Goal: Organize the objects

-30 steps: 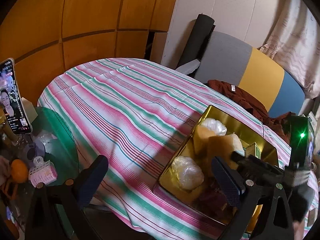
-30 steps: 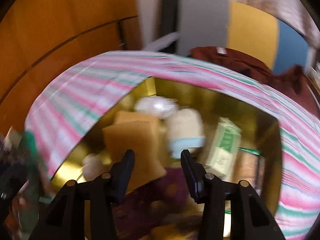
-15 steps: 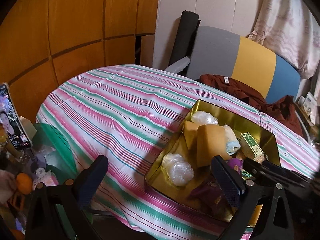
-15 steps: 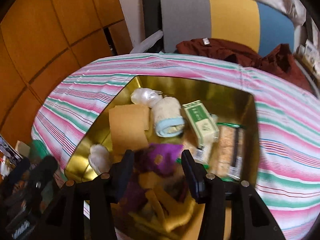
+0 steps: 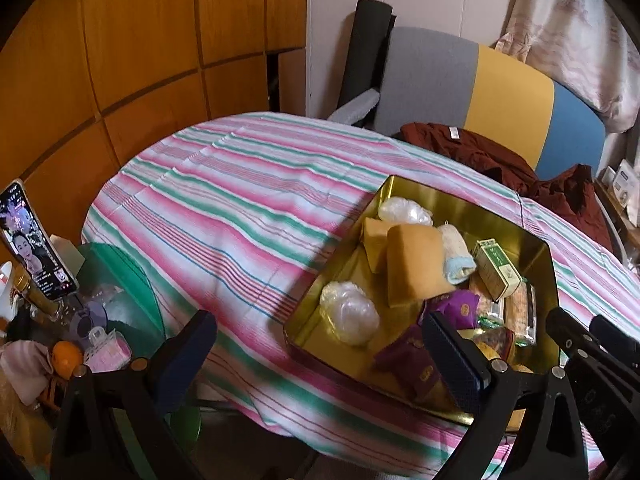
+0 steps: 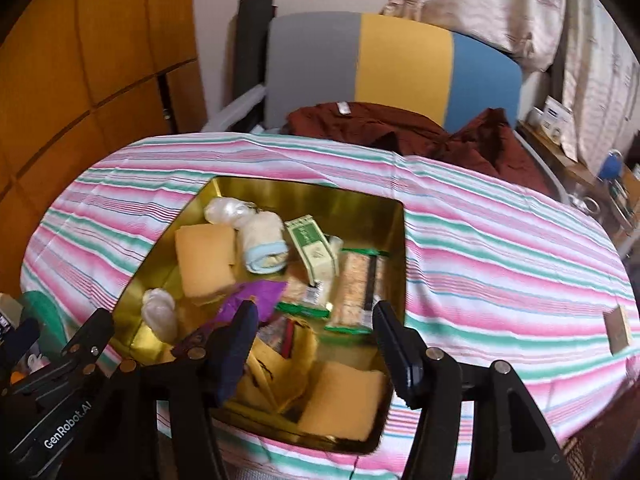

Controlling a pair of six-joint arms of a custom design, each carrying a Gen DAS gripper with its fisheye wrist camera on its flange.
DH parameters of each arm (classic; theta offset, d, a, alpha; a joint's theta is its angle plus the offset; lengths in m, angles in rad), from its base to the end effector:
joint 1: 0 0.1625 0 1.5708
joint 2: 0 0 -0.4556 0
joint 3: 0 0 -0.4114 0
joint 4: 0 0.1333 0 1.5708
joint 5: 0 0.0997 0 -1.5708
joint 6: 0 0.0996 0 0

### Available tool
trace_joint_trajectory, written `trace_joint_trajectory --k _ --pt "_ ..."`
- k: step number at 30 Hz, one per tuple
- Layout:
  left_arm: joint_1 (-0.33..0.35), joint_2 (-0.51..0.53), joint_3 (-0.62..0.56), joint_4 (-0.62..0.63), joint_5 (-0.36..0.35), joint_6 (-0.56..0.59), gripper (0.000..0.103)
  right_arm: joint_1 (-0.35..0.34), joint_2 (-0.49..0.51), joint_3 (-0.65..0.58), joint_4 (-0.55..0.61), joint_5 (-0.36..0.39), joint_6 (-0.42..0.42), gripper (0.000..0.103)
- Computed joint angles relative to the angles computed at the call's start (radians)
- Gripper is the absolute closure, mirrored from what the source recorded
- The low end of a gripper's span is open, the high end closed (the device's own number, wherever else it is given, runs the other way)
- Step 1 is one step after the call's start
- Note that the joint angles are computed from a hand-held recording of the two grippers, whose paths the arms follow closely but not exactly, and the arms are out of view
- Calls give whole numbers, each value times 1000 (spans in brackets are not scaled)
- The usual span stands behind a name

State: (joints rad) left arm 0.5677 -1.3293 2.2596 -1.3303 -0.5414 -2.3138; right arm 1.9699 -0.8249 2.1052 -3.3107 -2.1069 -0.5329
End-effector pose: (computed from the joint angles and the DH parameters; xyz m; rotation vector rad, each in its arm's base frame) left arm -0.1745 -0.3706 0.1632 -0.5618 1.8377 -1.1181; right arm 0.2914 -0.4788 0.0705 0.9907 -2.3312 0.5436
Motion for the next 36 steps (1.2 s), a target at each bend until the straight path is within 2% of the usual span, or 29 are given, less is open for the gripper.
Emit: trace_joint_trajectory --k 8,14,17,23,29,36 --pt "5 -5 -13 -9 -33 46 0 -1 -9 9 26 -16 65 43" --pt "16 -28 11 -109 -39 149 0 13 6 8 17 -61 77 42" --pt "16 -40 28 -164 -29 195 0 12 -2 11 40 -54 97 42" --pt "12 -23 11 -115 -21 181 0 16 -4 13 37 -53 90 42" --pt "17 -9 -13 -23 -36 112 0 9 -3 10 19 -63 87 42" --pt "24 -7 -10 -45 -39 136 0 9 -2 12 22 -61 80 42"
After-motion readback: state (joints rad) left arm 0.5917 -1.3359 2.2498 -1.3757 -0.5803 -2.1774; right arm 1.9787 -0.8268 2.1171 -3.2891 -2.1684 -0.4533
